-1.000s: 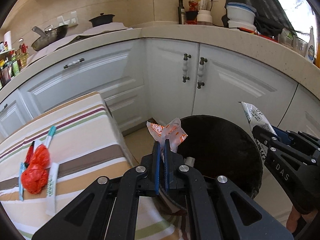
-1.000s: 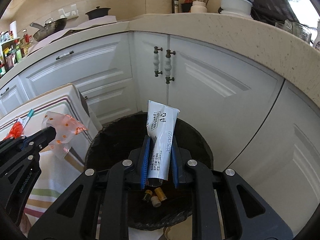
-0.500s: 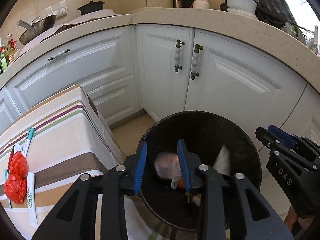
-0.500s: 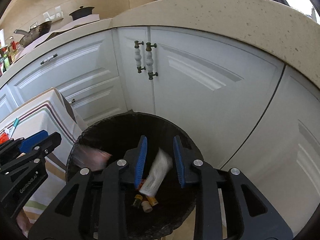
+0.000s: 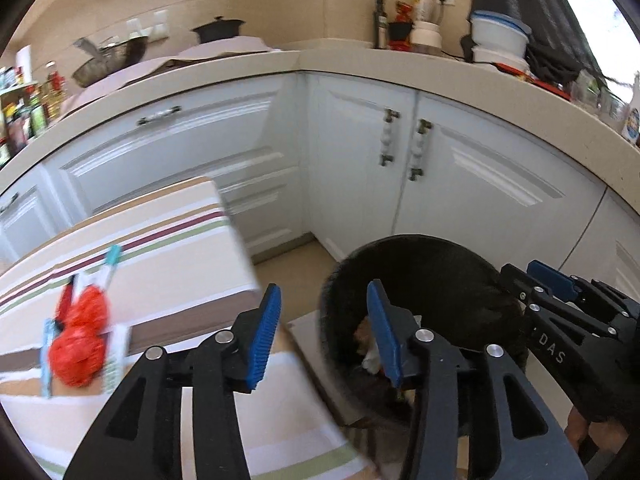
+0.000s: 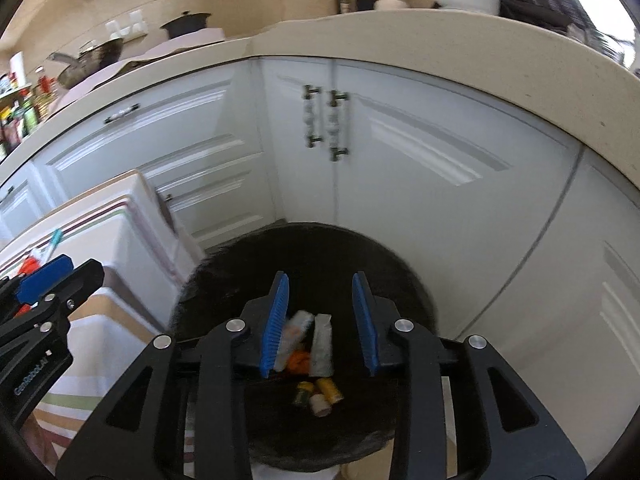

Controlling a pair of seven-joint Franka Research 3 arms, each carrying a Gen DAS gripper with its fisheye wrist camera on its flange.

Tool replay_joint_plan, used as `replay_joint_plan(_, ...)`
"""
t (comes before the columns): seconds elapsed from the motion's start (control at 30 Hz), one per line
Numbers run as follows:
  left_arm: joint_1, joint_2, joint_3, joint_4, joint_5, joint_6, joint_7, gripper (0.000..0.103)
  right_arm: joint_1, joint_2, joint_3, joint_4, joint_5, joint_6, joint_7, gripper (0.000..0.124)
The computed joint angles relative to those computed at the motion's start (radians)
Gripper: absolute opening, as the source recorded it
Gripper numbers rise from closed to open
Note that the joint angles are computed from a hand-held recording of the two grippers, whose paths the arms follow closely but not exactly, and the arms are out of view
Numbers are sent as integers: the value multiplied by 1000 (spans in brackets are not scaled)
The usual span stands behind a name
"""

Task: Collect trash
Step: 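Move both open tools back over the table items, then grasp the white tube with green print using the right tool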

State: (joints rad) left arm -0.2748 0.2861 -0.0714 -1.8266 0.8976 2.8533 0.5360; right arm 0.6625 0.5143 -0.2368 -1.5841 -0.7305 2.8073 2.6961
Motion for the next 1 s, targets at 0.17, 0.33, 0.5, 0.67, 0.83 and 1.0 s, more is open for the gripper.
replay_joint_plan(0.17,13,-113,30,-118,147,-34,-152,51,6,29,47,49,54,14,-78,32)
replay_joint_plan(0.33,81,-238,10,-248,256,-87,-284,53,35,66,76,108,130,25,-184,32)
replay_joint_plan(0.5,164,-339,-26,-353,299,-126,-359,55,69,111,104,180,220,18,-307,33)
replay_joint_plan(0.67,244,-424,-60,-445,318,-162,-413,56,99,176,137,285,310,-15,-434,33)
replay_joint_plan(0.83,307,-495,-71,-528,318,-168,-442,57,131,243,155,394,382,-67,-537,33)
replay_joint_plan(1.0,362,-546,-68,-590,308,-159,-462,57,153,330,171,539,443,-157,-622,33)
